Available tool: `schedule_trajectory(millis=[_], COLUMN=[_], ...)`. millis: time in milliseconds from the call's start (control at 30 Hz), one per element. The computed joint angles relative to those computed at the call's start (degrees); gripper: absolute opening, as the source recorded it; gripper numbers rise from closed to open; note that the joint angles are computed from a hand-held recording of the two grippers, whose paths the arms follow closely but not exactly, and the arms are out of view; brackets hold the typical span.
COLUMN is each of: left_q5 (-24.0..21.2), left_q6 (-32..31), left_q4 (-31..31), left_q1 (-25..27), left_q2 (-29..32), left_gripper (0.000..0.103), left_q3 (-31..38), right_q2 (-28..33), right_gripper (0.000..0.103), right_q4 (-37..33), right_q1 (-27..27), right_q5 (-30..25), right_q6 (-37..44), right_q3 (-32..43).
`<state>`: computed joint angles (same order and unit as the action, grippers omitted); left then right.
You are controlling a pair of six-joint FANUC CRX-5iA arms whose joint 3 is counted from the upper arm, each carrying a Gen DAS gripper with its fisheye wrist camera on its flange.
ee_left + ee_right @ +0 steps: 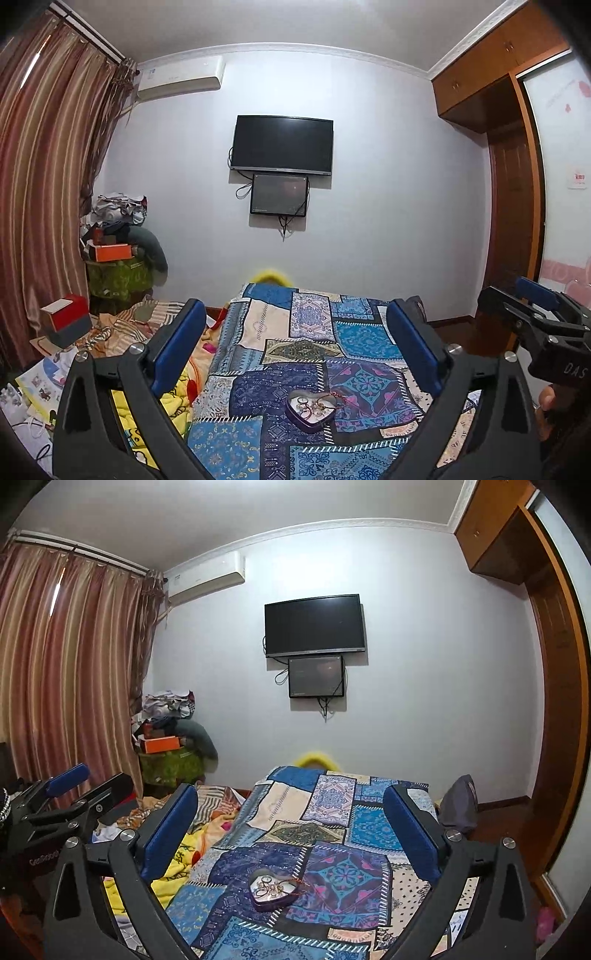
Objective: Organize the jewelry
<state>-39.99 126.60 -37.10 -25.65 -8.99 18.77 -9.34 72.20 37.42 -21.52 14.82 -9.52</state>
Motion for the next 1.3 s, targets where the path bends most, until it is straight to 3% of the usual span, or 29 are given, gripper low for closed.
schedule_trajectory(millis=[567,1300], left_q5=[-0.8,0.3], left_q6=[-0.7,-3.2], left_q4=[0.1,2.7], left_q1=[-0.1,0.6], left_q2=[0.9,1.4], left_gripper=[0.099,0.099], left_q3=[0.4,0.2], right_q2=[0.2,0.2], right_gripper=[0.100,0.100], right_q4=[-6.5,-8.1], right_q1=[1.2,1.6], right_q5=[-2.5,-4.0], right_q6=[5.3,6.7], right_q3=[1.5,2.2])
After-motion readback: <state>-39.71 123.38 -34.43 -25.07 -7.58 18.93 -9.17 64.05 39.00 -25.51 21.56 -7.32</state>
